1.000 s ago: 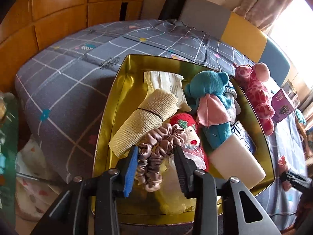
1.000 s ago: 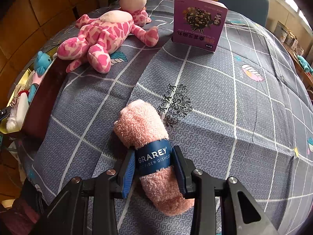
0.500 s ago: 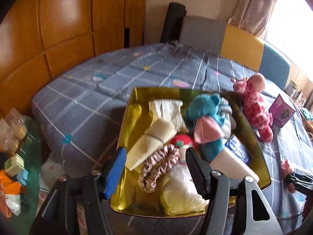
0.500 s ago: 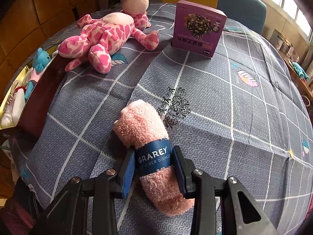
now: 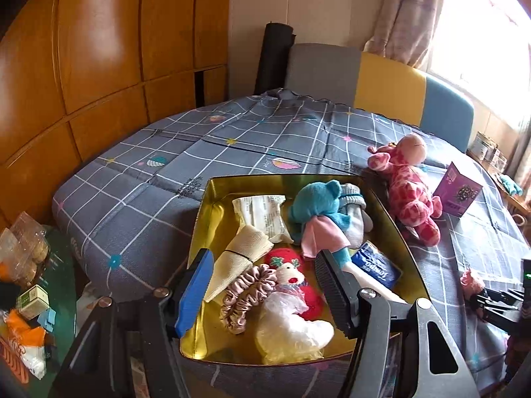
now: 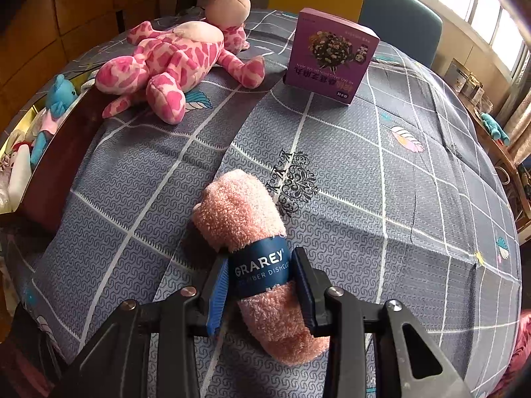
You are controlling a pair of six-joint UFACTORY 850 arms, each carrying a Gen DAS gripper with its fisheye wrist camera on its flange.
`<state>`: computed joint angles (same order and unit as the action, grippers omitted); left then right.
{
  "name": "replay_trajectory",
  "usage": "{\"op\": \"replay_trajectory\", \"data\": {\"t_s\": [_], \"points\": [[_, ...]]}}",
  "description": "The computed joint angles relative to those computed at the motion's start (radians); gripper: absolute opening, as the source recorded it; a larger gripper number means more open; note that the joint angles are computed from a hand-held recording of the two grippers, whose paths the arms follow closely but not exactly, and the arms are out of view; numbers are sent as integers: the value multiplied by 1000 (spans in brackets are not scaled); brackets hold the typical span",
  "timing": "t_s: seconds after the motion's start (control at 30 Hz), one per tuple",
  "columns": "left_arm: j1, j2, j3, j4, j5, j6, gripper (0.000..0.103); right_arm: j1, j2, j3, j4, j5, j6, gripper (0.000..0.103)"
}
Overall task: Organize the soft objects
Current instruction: 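Carry the pink towel over the gold tray with the right tool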
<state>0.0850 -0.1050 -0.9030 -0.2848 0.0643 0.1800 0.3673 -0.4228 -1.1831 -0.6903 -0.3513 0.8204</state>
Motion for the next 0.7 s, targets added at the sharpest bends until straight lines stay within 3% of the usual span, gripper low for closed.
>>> {"op": "replay_trajectory", "data": {"t_s": [0.07, 0.23, 0.4, 0.57, 0.7], "points": [[-7, 5, 5, 23, 4, -17, 65, 2, 0, 3, -27, -1, 35, 36], [-22, 10, 7, -93, 18, 115, 65, 2, 12, 3, -21, -10, 72, 34], [-22, 5, 2, 4, 11, 21, 65, 17, 47, 2, -20, 22, 91, 34], [-18, 1, 1, 30, 8, -7, 65, 46, 56, -33, 221, 78, -160, 34], [-12, -3, 0, 39, 6, -19, 65, 74, 36, -91, 532, 96, -481, 34]]}}
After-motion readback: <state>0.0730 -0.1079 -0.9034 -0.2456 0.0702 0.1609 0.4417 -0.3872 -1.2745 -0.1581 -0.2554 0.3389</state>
